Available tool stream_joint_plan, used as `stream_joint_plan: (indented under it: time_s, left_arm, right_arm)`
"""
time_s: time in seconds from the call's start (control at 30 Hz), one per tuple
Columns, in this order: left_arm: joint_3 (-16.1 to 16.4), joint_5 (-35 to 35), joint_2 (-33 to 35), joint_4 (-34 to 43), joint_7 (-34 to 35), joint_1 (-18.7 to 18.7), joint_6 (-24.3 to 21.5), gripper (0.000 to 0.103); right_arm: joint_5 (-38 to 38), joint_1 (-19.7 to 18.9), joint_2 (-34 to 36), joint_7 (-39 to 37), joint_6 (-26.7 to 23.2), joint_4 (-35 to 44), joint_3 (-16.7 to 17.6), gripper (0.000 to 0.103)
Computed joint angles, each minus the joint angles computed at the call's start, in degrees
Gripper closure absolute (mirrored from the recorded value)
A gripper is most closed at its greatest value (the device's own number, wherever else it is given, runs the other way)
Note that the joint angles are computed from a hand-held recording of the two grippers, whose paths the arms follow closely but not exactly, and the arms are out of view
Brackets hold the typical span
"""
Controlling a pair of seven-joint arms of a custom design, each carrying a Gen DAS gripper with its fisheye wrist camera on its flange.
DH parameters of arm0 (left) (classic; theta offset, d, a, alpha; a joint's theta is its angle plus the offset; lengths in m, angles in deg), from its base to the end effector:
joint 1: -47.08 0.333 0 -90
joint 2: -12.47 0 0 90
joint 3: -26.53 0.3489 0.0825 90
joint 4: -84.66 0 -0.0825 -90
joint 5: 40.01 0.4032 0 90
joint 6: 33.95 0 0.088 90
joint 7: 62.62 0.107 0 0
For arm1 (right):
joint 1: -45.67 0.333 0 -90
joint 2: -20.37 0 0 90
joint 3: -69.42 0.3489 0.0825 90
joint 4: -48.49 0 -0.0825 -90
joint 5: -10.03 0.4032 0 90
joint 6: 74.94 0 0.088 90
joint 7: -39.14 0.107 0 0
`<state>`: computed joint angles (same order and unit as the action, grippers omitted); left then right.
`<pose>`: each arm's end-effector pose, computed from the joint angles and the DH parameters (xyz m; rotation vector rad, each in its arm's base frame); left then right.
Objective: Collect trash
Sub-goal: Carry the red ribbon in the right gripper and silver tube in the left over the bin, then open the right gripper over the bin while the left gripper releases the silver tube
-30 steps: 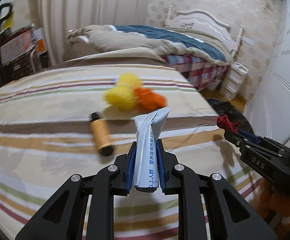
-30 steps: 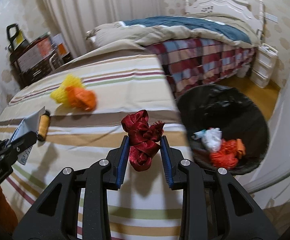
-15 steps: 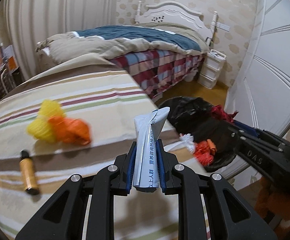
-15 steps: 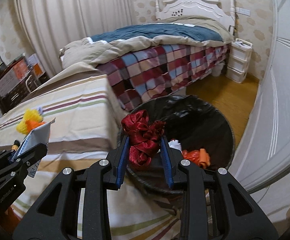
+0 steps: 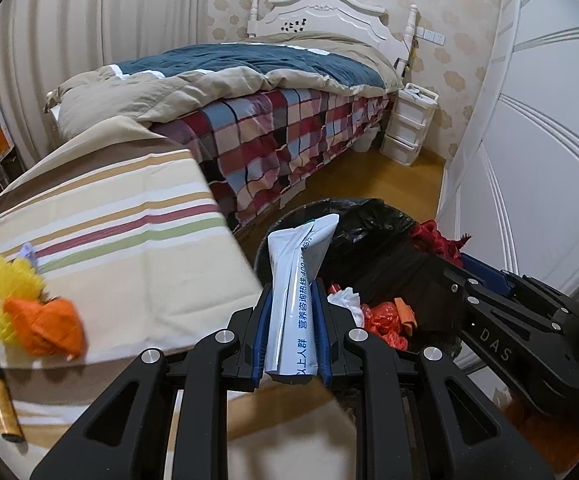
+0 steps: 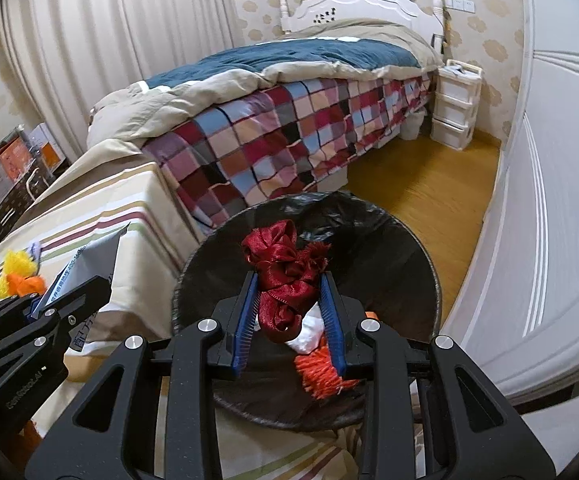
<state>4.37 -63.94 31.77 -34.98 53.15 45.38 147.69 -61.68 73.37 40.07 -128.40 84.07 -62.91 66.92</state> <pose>0.6164 -0.2126 0.3713 -1.4844 2.1768 -0.9580 0.5798 0.3210 0.3543 -1.5094 1.9321 -0.6948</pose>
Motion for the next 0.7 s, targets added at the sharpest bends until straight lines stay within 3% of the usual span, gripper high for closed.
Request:
stream_joint_plan:
  time_s: [0.23,0.57,0.63,0.7]
  left_arm:
    - [10.7,5.7,2.5,3.7,-6.3,-10.9,-1.3,0.082]
    - [17.7,13.7,5.2,7.4,-14.2,-17.6,-4.4,0.082]
    - [18.2,14.8,5.2,7.4,-15.4,-17.9,-4.2,0.078]
    - [18.1,15.4,5.2,7.4,-16.2,-17.7,-4.3,0.061]
  right_arm:
    - [0.9,-1.1,1.0,-0.2,1.0,0.4,-0.9,0.073]
    - [3.2,-1.6,2.4,-1.0,2.6,0.4,-2.1,0.072]
    - [3.3,-1.5,2.5,-0.6,2.8,0.2,-2.5,0.071]
    - [3.3,-1.4,2.5,-0.1,2.9,0.1,-2.8,0.066]
